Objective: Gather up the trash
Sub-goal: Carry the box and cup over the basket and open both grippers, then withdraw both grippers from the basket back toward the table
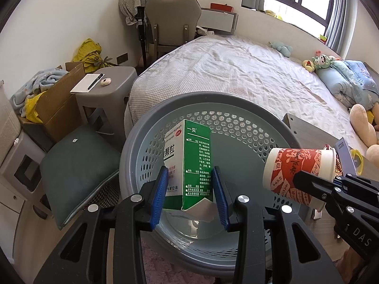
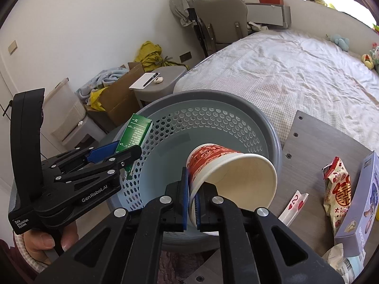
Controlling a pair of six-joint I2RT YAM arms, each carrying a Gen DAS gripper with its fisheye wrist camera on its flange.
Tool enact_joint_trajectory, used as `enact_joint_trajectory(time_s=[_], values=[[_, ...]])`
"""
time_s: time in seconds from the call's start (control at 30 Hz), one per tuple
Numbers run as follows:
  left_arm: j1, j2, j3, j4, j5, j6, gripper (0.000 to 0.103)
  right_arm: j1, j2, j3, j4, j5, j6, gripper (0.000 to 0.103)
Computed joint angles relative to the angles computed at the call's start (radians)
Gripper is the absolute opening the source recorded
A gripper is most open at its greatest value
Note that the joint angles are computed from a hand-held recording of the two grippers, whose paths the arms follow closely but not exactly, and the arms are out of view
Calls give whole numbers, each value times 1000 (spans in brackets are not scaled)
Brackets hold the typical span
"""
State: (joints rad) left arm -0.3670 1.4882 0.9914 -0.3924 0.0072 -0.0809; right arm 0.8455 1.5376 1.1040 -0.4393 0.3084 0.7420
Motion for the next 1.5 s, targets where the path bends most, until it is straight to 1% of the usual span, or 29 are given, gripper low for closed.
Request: enact_joint_trajectory(time_s=[0.07,0.13,0.17,0.2,0.27,0.3,0.43,0.5,0.63,0.8,0.97,1.07,1.23,1.4,1.5], values=[[-2,-3,-1,-1,-9,-4,39,-2,-2,-4,4,1,0,8],[1,-6,0,-4,-13,-8,45,-2,0,-2,4,4,2,12],[3,-9,-2,-4,-15,-9,48,-1,-1,-3,3,9,5,17],[5,-11,-3,-4,-17,-8,48,2,-4,-6,6,14,9,27],[5,-17,-6,-5,-21,-9,49,6,-9,-8,9,28,7,40],[7,-19,-8,-5,-23,-9,49,6,-10,-7,8,31,6,41],[13,-29,-11,-6,-32,-12,50,10,-11,-5,6,37,8,41],[13,-36,-14,-4,-42,-16,54,12,-10,-5,4,38,12,41],[14,-45,-19,1,-55,-18,55,16,-8,-7,2,42,14,41],[9,-56,-26,3,-79,-23,61,16,-6,-9,6,44,16,41],[-1,-69,-34,1,-102,-30,63,17,-17,-26,11,49,22,41],[2,-78,-39,-1,-107,-31,67,20,-24,-33,12,56,24,44],[1,-92,-43,-8,-120,-36,68,33,-27,-32,7,70,29,45],[-3,-120,-54,-13,-135,-40,72,42,-37,-37,3,84,35,50],[-4,-134,-55,-19,-138,-43,74,52,-48,-42,-4,96,40,51]])
